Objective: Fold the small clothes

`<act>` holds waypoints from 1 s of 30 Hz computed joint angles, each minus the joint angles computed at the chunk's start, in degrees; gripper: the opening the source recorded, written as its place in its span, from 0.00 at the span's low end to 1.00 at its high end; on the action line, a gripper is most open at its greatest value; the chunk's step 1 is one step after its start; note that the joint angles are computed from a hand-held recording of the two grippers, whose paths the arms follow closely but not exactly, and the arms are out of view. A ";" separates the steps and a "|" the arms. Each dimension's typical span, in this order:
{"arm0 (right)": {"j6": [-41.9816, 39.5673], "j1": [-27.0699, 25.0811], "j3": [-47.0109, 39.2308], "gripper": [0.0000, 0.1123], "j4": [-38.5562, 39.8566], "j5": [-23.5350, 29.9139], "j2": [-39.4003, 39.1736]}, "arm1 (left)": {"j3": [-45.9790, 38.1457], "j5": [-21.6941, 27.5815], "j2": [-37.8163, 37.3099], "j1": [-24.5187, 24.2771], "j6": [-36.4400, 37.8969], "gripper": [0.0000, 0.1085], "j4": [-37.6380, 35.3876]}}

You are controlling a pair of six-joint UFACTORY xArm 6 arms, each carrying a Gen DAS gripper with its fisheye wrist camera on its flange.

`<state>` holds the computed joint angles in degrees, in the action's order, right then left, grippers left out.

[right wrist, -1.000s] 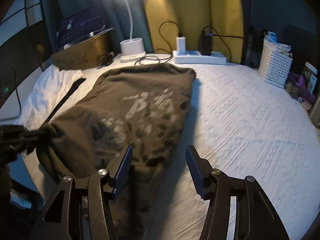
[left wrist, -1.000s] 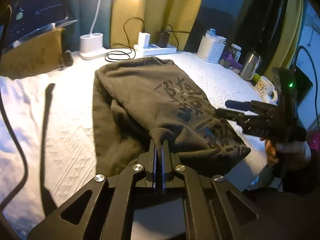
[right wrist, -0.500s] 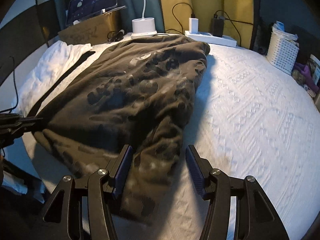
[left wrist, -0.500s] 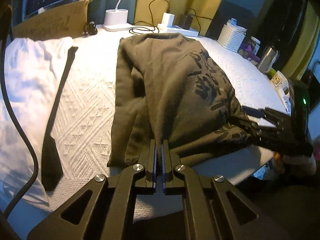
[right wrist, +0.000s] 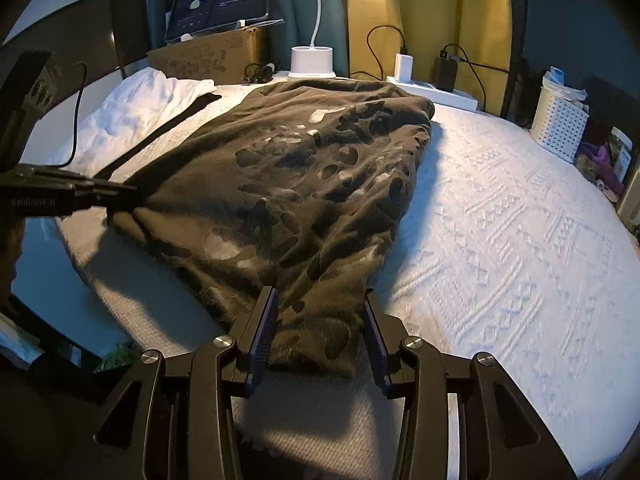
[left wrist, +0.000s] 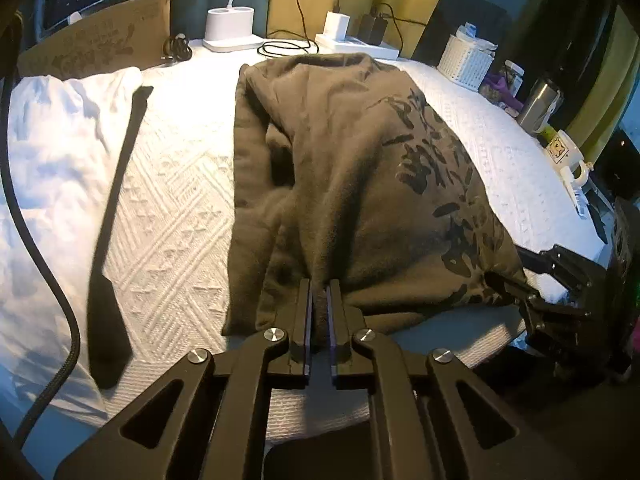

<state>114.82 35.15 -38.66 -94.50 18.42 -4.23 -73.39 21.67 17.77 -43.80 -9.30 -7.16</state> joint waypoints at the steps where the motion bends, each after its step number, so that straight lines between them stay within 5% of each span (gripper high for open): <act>1: -1.00 -0.43 0.45 0.39 1.47 -1.02 -0.46 | 0.02 0.00 -0.21 0.12 -0.27 0.08 0.46; 2: -2.19 -0.86 0.81 0.39 2.86 -1.88 -0.86 | 0.09 0.03 -0.56 0.32 -0.58 0.11 1.14; 4: -5.11 -1.80 1.74 0.40 5.74 -3.59 -1.91 | 0.19 -0.57 -1.07 1.00 -2.11 0.35 3.46; 6: -6.01 -2.49 2.81 0.52 7.08 -4.15 -3.46 | 0.00 -1.15 -1.21 1.76 -2.88 0.49 4.35; 8: -5.55 -2.80 4.05 0.74 7.23 -2.31 -5.97 | -1.33 -0.76 -0.43 2.46 -3.85 0.49 5.97; 11: -4.79 -5.19 4.17 0.74 6.03 -2.66 -7.38 | -5.11 1.24 1.98 2.93 -8.74 0.49 13.53; 21: -6.63 -14.60 -3.84 0.74 4.29 -6.76 -1.13 | -23.24 2.74 14.91 3.87 0.51 0.49 4.42; 30: -11.38 -22.92 -17.03 0.67 5.88 -13.48 10.23 | -49.01 11.40 31.45 5.62 2.98 0.49 3.36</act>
<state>103.44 12.23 -55.68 -88.62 4.94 6.00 -122.41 33.07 49.22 -38.18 -6.33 -3.81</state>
